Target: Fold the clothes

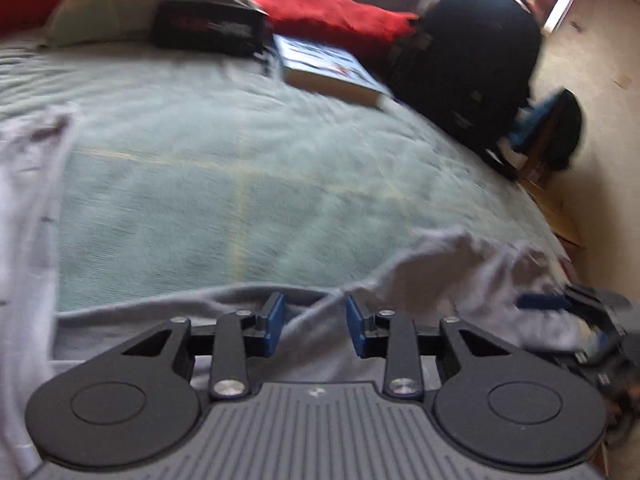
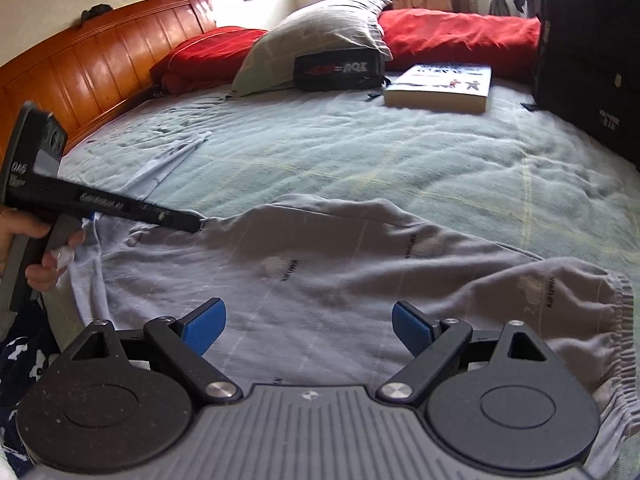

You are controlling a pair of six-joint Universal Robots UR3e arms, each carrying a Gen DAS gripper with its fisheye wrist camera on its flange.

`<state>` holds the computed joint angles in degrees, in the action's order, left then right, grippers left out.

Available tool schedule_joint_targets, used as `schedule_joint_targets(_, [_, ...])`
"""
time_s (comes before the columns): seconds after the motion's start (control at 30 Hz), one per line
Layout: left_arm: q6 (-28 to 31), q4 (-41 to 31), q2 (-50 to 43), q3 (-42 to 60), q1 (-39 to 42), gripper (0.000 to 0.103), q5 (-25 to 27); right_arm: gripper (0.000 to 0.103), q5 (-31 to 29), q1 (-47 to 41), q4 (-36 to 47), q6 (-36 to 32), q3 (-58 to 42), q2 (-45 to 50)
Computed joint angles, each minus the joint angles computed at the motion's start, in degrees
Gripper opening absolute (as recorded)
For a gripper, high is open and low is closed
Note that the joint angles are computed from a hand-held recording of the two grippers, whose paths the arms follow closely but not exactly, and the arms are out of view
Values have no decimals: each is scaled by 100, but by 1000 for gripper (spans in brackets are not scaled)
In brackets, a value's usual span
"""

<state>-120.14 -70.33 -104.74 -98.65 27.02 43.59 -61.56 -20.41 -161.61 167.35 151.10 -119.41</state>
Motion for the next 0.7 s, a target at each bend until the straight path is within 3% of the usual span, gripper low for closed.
schedule_joint_targets(0.13, [624,-795,-131,388,-57,37,31,93,167,-222,57,-87,-31,139])
schedule_joint_targets(0.23, [595,-950,-377,776,-224,39,98,93,283,-305,-69,-85,-57,349])
schedule_joint_targets(0.33, [727,-1899,-962,1712,-474,47,74,93,319,-315,-224,-26,-65,551])
schedule_joint_targets(0.47, [1062,-3346,-1723,2943,-827,48,-194,93,395,-437,-168,-55,-24,516])
schedule_joint_targets(0.7, [462,-3886,-2818,4166,-1410,54,-903,93,467,-554,-203,-62,19,565])
